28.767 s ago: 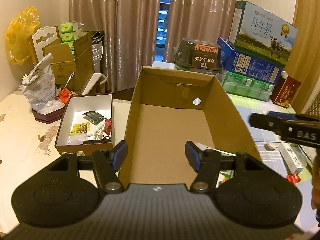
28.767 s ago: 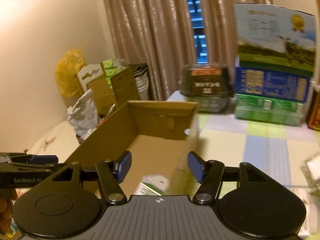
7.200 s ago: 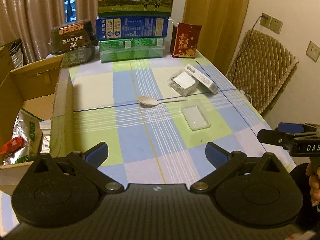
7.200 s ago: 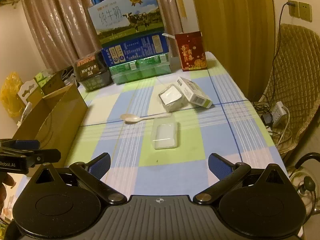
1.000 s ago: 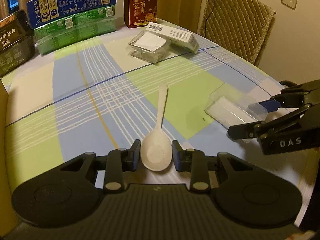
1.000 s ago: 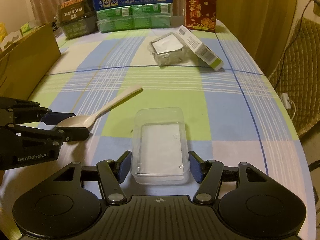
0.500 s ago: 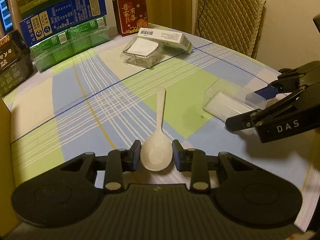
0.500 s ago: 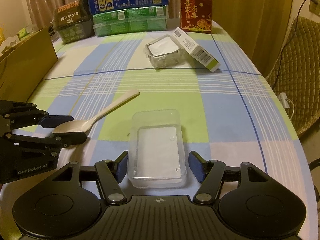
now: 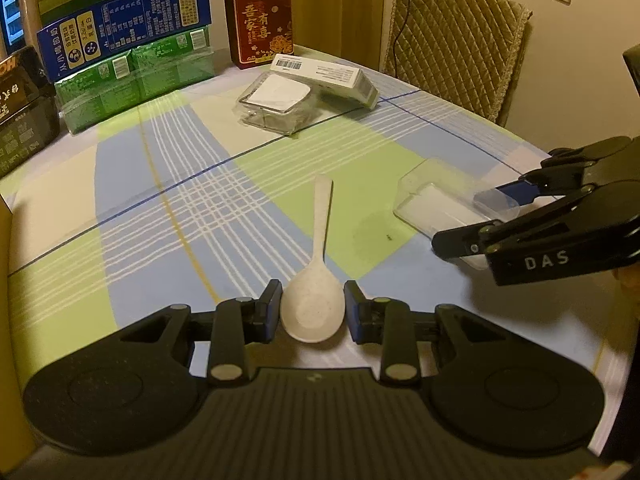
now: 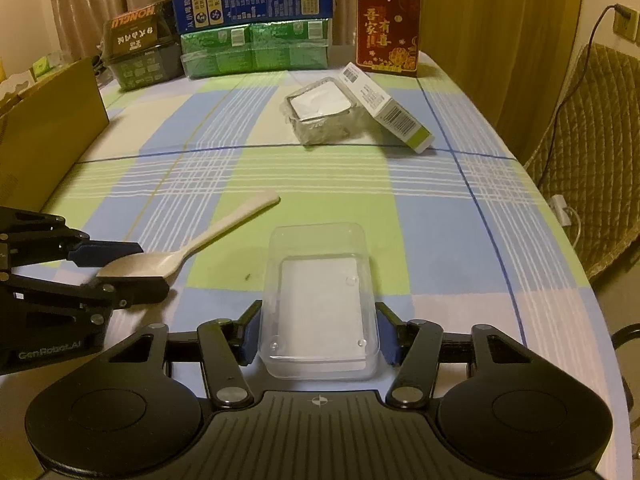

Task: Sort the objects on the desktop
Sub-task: 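Carry the white spoon and clear tray toward the cardboard box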

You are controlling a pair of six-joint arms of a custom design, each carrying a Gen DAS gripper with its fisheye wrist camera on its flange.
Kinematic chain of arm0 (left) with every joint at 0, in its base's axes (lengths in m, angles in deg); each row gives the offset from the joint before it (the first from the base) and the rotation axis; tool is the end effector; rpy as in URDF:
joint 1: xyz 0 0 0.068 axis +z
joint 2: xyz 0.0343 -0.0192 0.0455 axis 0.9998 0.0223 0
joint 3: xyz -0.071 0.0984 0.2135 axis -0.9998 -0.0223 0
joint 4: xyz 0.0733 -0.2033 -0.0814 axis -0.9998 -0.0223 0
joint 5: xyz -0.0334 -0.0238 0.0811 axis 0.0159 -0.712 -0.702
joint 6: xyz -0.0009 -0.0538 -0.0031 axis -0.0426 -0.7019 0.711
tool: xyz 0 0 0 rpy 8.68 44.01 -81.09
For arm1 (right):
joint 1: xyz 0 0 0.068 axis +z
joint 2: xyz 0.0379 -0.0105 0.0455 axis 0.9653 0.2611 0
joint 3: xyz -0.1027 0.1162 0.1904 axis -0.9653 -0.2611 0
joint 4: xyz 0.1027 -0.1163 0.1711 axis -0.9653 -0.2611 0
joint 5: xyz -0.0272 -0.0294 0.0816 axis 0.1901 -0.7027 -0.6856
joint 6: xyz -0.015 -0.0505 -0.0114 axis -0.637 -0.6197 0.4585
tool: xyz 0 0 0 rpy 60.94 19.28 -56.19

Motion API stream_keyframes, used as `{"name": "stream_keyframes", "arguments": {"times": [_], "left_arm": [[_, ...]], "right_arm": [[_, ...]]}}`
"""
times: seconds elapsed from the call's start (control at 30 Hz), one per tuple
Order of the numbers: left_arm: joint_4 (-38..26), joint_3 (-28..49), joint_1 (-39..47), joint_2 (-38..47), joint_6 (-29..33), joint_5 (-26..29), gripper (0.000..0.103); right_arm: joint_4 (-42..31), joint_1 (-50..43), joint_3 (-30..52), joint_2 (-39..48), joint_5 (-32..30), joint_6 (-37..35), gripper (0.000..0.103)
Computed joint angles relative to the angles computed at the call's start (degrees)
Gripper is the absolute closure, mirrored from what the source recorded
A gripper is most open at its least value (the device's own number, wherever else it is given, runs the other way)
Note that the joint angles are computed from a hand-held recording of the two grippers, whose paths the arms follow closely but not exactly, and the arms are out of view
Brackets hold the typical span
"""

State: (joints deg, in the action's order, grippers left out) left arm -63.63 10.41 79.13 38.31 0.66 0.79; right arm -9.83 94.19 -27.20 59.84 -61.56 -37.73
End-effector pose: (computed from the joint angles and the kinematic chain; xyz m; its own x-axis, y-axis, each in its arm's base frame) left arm 0.2882 -0.0514 0.0963 -0.6835 0.2239 -0.6948 0.2904 0.9566 0.0226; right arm 0.3402 0.1261 0.1156 -0.6468 -0.3907 -0.6550 -0.5451 0.8375 0.0386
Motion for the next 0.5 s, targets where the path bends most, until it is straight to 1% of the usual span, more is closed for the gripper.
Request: {"name": "stream_keyframes", "arguments": {"times": [0.23, 0.37, 0.5], "left_arm": [[-0.72, -0.46, 0.17, -2.38, -2.56, -0.16, 0.075], [-1.91, -0.86, -0.15, -5.54, -4.96, -0.43, 0.075], [-4.19, -1.25, -1.72, -9.6, -7.17, -2.12, 0.075]], "right_arm": [[2.68, -0.48, -2.37, -2.65, -0.71, 1.0, 0.05], [2.05, -0.71, -3.1, -5.14, -1.15, 1.79, 0.05], [-0.2, -0.78, -3.79, -9.09, -1.83, 1.49, 0.05]]}}
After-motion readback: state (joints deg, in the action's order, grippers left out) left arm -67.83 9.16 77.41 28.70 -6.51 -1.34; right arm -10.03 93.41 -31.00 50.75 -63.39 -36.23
